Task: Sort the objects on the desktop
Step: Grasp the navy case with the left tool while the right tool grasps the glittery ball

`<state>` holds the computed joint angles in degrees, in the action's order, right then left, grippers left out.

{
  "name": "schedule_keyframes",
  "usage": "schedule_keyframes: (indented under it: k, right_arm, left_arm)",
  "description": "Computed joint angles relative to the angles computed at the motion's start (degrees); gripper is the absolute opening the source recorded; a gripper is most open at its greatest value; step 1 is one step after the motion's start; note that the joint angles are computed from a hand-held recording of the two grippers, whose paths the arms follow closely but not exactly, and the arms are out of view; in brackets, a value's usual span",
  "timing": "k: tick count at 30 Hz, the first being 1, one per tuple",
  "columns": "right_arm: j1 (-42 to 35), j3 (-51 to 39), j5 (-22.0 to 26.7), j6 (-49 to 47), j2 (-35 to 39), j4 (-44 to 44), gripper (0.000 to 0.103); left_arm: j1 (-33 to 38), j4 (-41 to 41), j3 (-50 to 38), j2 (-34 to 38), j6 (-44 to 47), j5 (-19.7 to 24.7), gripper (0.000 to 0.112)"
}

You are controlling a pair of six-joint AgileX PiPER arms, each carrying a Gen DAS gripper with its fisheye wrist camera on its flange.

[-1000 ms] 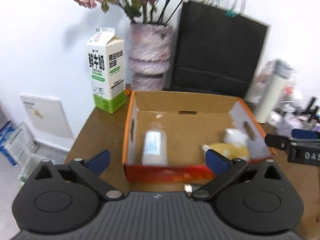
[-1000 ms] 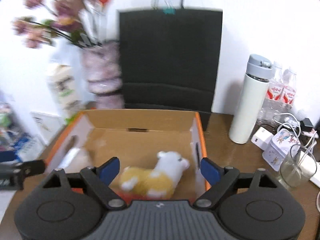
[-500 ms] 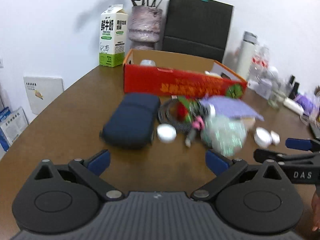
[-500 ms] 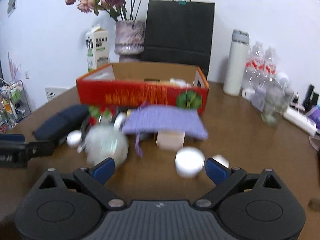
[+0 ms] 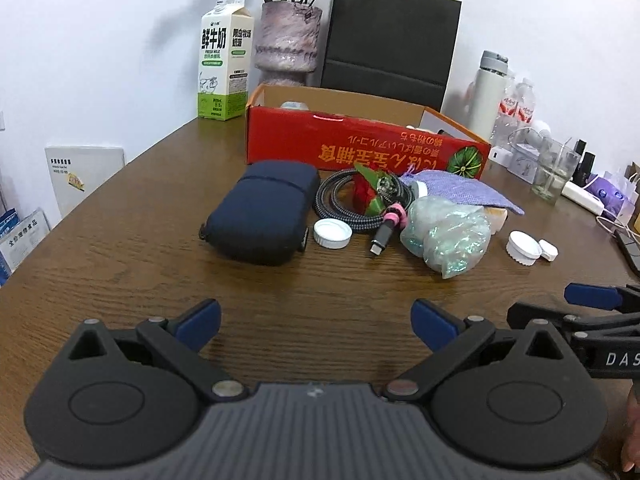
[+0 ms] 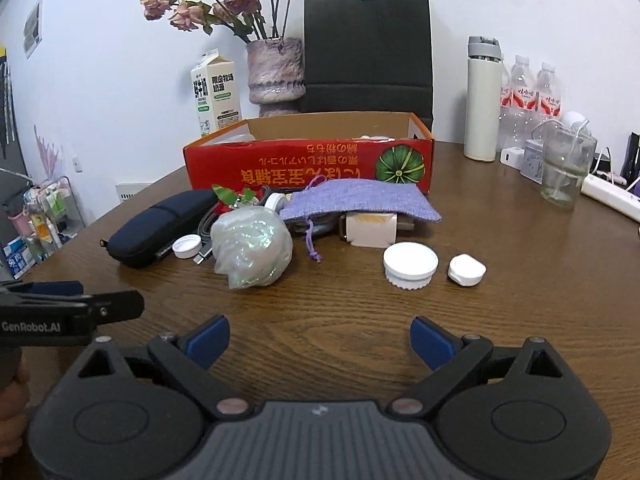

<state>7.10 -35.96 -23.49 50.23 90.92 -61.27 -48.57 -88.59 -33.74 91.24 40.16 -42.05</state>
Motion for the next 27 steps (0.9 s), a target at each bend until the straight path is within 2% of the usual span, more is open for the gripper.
schedule_keyframes:
  k: [4, 6, 8, 9, 11, 13, 14, 17, 18, 21, 22, 24, 25, 27]
  right_arm:
    - [0.44, -0.61, -0.33, 1.26, 0.39, -1.49, 0.093]
    - [1.10, -1.87, -0.26, 0.93, 0.59, -3.36, 0.091]
    - [2.95, -4.11, 2.45, -0.42, 0.14, -5.26, 0.091]
    - [3.69, -5.36, 3.03, -1.64, 0.01, -6.05, 0.091]
    - [4.31, -8.43, 2.22, 0.78, 0.77, -11.07, 0.091]
    - [4.72, -12.29, 0.57, 5.83, 2.99, -16.90, 0.091]
    - [5.05, -14.34, 0.06, 9.37, 4.47, -19.95, 0.089]
    - [6.31, -18.96, -0.40, 18.85, 8.49, -26.26, 0.070]
    - [6.47, -19.84, -0.62, 21.28, 9.44, -27.83, 0.067]
    - [6.54, -19.42, -0.56, 20.12, 10.55, -26.05, 0.066]
    - [6.38, -18.82, -0.41, 18.67, 10.57, -24.82, 0.063]
    - [5.78, -17.94, -0.49, 17.35, 10.60, -22.69, 0.046]
    - [5.27, -17.60, -1.02, 17.95, 10.45, -22.74, 0.046]
    - [4.65, -16.60, -1.50, 15.95, 9.94, -20.13, 0.045]
  left_arm:
    - [0.32, 2.42, 0.67, -0.40, -1.45, 0.08, 0.103]
    - [0.30, 2.15, -0.17, -0.36, 3.25, -1.79, 0.103]
    - [0.23, 1.09, -1.80, -0.19, 9.54, -5.72, 0.103]
    - [1.46, 1.67, -2.15, -0.70, 11.91, -5.85, 0.103]
    - [5.85, 1.41, -4.47, -0.71, 17.40, -3.70, 0.103]
    - [10.85, 2.95, -6.49, 0.40, 18.57, -0.73, 0.103]
    - [13.60, 3.80, -7.54, 0.90, 18.69, 1.89, 0.103]
    - [23.15, 8.72, -10.38, 2.08, 16.48, 14.40, 0.103]
    - [25.58, 11.08, -11.52, 3.03, 14.79, 17.67, 0.103]
    - [26.94, 11.06, -14.55, 6.26, 15.77, 18.09, 0.103]
    - [27.27, 12.63, -14.88, 6.85, 14.94, 18.61, 0.103]
    - [27.82, 17.38, -14.79, 7.53, 11.97, 19.52, 0.103]
    - [27.82, 17.94, -15.15, 8.19, 11.94, 19.66, 0.101]
    - [27.85, 13.87, -16.38, 9.49, 16.18, 20.28, 0.089]
